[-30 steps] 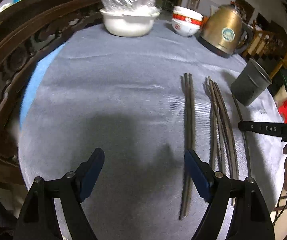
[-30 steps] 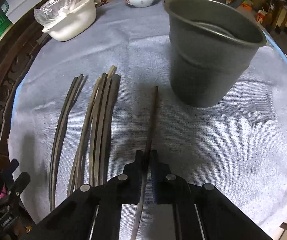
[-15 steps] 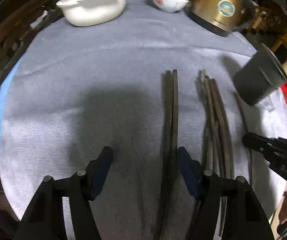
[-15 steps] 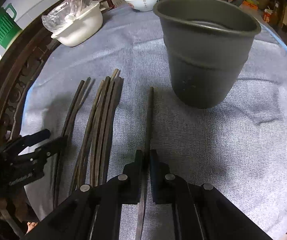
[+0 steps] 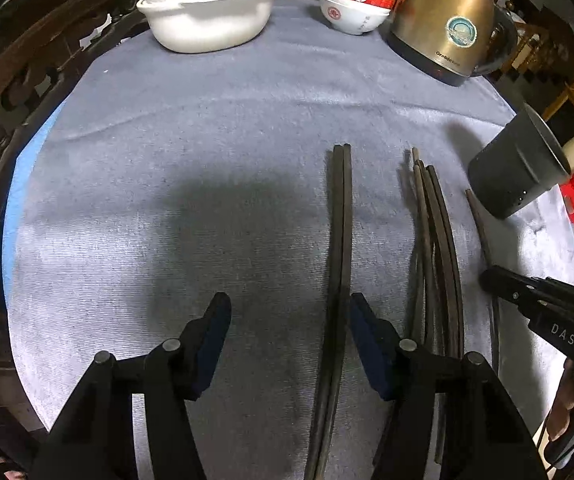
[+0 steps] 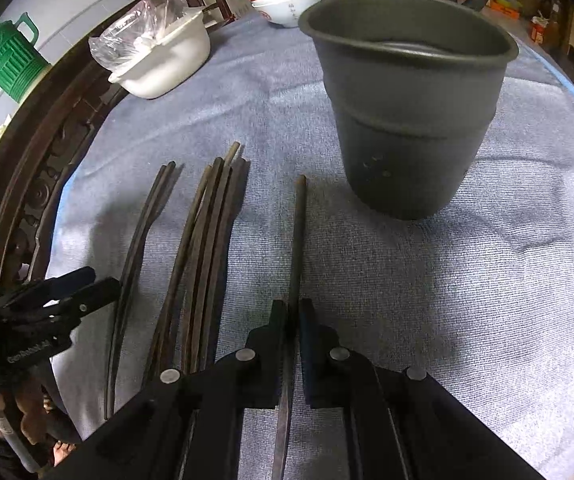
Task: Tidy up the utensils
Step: 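Grasp one dark chopstick with the right gripper while the left gripper grasps another chopstick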
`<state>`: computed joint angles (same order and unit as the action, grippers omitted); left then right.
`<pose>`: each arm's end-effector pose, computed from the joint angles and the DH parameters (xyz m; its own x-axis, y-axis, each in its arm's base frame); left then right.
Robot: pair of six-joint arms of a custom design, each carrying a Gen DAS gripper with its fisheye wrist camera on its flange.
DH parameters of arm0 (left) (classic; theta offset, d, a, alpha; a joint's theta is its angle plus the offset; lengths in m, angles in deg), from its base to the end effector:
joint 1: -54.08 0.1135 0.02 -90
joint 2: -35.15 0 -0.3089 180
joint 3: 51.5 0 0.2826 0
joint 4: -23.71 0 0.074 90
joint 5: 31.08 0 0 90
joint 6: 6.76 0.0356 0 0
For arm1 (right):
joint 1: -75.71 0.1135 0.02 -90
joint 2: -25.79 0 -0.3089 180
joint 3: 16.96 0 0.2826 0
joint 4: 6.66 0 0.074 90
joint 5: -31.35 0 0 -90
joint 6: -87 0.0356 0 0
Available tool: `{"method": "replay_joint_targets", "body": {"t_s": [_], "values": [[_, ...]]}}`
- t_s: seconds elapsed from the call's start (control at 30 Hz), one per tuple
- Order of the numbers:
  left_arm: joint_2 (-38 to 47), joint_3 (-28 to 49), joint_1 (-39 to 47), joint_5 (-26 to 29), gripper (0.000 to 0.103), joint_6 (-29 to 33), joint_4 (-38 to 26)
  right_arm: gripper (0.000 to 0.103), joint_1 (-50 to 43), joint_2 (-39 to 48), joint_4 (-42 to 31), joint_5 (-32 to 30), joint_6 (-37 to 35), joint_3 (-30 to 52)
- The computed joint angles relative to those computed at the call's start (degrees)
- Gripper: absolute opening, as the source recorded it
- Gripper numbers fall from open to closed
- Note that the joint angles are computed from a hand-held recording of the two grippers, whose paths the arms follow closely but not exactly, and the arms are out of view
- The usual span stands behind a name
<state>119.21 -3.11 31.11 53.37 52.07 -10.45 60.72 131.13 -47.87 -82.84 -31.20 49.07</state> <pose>0.2364 -0.0965 0.1532 -0.9246 -0.1676 -0.3420 -0.1412 0.9848 -0.1008 0.3302 -0.0733 0.1273 -0.9204 -0.1998 -0.3361 -0.2998 0.9125 0.2784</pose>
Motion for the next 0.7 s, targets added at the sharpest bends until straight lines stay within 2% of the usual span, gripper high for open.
{"method": "replay_joint_targets", "body": {"t_s": [0.23, 0.3, 0.33, 0.43, 0.47, 0.5, 0.57, 0.7], "values": [[2.0, 0.7, 1.0, -0.7, 0.062, 0.3, -0.3, 0.008, 0.5, -0.3, 0.2, 0.3, 0.9, -0.2], [3.9, 1.5, 0.2, -0.5, 0.055, 0.5, -1.7, 0.008, 0.5, -0.4, 0.3, 0.4, 1.0, -0.4], [4.2, 1.5, -1.4, -3.3, 0.055, 0.7, -1.7, 0.008, 0.6, -0.5, 0.4, 0.5, 1.0, -0.4], [4.4, 1.6, -2.8, -3.3, 0.052, 0.1, -1.2, 0.008, 0.6, -0.5, 0.5, 0.5, 1.0, -0.5], [4.6, 1.8, -3.5, -4.6, 0.045, 0.0, -1.8, 0.008, 0.6, -0.5, 0.4, 0.4, 1.0, -0.4], [5.1, 2.1, -3.9, -4.4, 0.029, -0.4, -1.7, 0.008, 0.6, -0.4, 0.4, 0.5, 0.8, -0.4], [5.0, 2.5, -3.7, -3.9, 0.006, -1.4, -3.6, 0.008, 0.7, -0.4, 0.2, 0.7, 0.6, -0.3], [0.3, -1.8, -0.1, 3.7, 0.006, -6.1, -2.3, 0.008, 1.4, -0.3, -2.1, 2.1, -1.5, 0.5]]}}
